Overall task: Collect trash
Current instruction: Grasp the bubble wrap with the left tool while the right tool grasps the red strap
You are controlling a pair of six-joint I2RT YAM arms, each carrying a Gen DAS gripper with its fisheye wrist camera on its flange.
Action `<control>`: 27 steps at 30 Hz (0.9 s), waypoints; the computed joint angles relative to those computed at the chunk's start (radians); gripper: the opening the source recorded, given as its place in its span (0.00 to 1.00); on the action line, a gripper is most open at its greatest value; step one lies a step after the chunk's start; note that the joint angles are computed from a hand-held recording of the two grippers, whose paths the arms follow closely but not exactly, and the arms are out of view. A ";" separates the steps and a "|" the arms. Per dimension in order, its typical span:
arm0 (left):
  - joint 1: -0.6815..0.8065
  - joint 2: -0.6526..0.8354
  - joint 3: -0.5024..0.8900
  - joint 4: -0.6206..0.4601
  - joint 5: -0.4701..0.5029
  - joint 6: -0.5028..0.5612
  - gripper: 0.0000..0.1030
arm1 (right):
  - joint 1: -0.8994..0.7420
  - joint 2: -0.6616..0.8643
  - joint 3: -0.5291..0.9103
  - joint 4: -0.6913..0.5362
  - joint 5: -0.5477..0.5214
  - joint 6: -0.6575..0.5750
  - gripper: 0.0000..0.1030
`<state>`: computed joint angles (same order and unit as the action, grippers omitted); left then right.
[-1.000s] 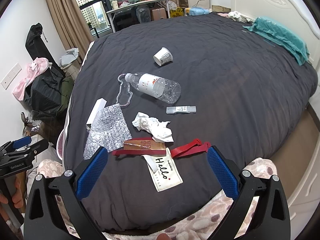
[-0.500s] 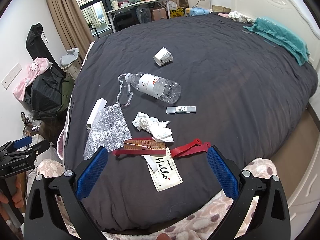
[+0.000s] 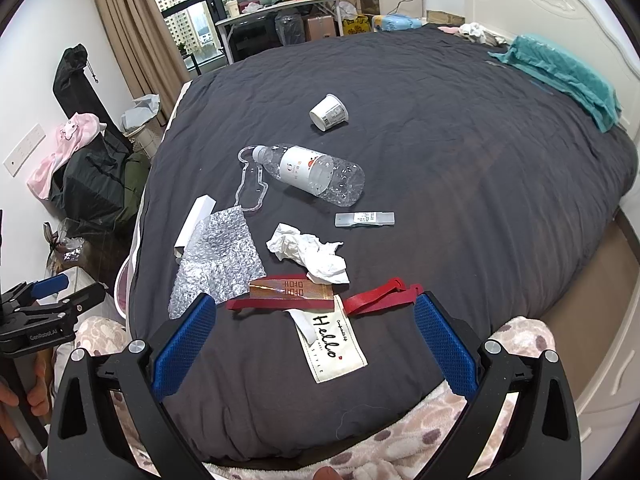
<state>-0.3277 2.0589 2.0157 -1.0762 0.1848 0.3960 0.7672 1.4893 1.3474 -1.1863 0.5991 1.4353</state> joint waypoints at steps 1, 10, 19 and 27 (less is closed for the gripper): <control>0.000 0.003 0.001 -0.002 0.002 0.002 0.95 | -0.001 -0.002 -0.004 0.005 -0.001 -0.003 0.93; 0.013 0.071 0.003 -0.043 0.139 0.006 0.95 | -0.043 -0.022 -0.101 0.085 -0.044 -0.070 0.93; -0.025 0.156 0.005 0.037 0.085 0.030 0.95 | -0.158 -0.117 -0.333 0.337 -0.167 -0.125 0.93; -0.064 0.341 0.193 0.009 0.050 0.037 0.95 | -0.257 -0.137 -0.497 0.545 -0.287 -0.168 0.87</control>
<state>-0.3922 2.3994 2.2087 -1.0673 0.2346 0.4333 0.5105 1.3523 0.8504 -0.6411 0.3124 1.2673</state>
